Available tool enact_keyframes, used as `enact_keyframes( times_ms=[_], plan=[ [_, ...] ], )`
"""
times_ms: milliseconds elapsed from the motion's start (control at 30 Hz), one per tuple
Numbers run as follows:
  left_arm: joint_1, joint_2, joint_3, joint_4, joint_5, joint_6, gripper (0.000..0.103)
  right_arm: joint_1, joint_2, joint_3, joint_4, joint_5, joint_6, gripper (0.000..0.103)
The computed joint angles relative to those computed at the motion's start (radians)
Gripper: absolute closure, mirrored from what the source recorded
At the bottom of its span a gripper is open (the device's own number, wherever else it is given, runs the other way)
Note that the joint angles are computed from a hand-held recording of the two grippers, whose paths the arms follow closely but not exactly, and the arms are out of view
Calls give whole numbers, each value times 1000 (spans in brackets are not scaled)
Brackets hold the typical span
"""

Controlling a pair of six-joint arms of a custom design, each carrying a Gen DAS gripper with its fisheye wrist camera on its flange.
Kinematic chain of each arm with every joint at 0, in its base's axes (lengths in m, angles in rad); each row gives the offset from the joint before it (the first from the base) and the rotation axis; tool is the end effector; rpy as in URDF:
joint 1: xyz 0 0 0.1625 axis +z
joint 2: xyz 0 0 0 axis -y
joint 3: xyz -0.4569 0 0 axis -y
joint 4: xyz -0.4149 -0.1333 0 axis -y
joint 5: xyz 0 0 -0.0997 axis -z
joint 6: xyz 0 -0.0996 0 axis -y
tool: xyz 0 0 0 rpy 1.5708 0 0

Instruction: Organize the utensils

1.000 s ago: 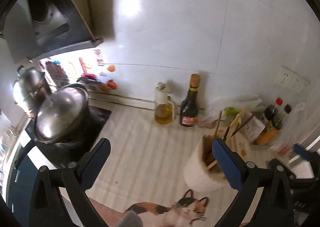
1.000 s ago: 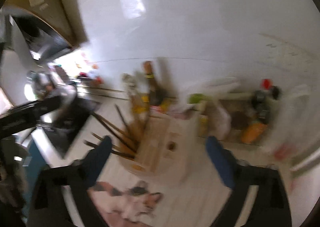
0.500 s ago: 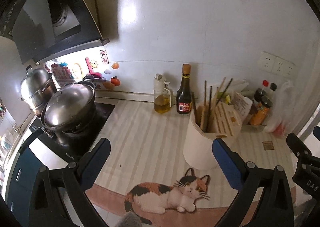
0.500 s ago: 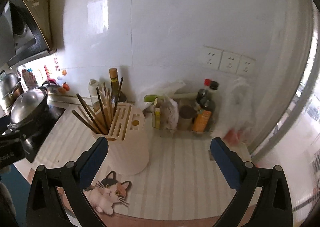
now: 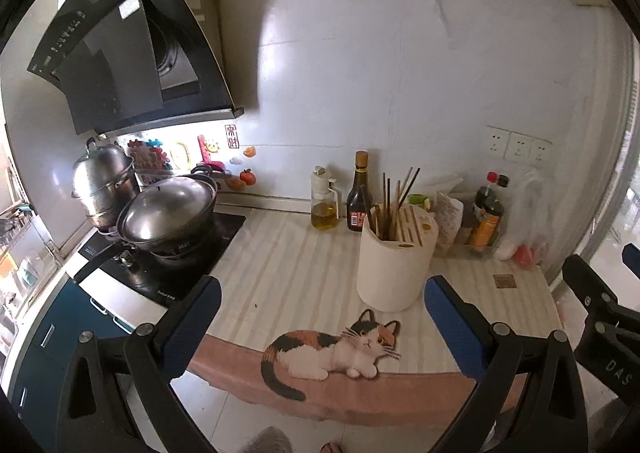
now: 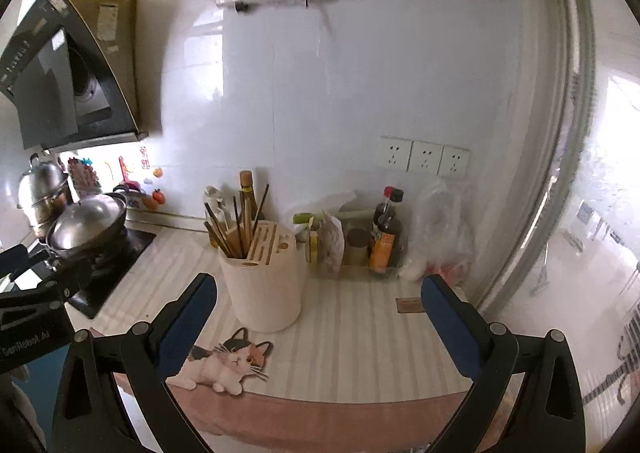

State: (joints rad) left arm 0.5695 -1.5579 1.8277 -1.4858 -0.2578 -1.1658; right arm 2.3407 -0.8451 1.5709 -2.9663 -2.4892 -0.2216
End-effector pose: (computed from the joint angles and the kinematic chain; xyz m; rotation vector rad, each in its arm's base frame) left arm -0.2892 -0.4578 0.4503 0.1093 1.9838 -1.1747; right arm 0.5465 -0.4859 0.2434 0.7206 -2.1360 1.0416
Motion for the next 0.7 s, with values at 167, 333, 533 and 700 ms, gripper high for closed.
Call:
enact_keyframes(
  times_ms=[167,333,533,700],
  plan=[
    [-40,-24,-26,185,-10,-144,0,51,-33,18,25,-40,46,0],
    [-46,-39,-39,193,-48,-114,0,79,-37,-11,133,-75,129,0],
    [-37,-40,-50,139,-64,-10,0,93,-5,-63,199,-117,180,0],
    [-27,-41,-57,104,-71,32,0,91,16,-89,240,-132,222,0]
  ],
)
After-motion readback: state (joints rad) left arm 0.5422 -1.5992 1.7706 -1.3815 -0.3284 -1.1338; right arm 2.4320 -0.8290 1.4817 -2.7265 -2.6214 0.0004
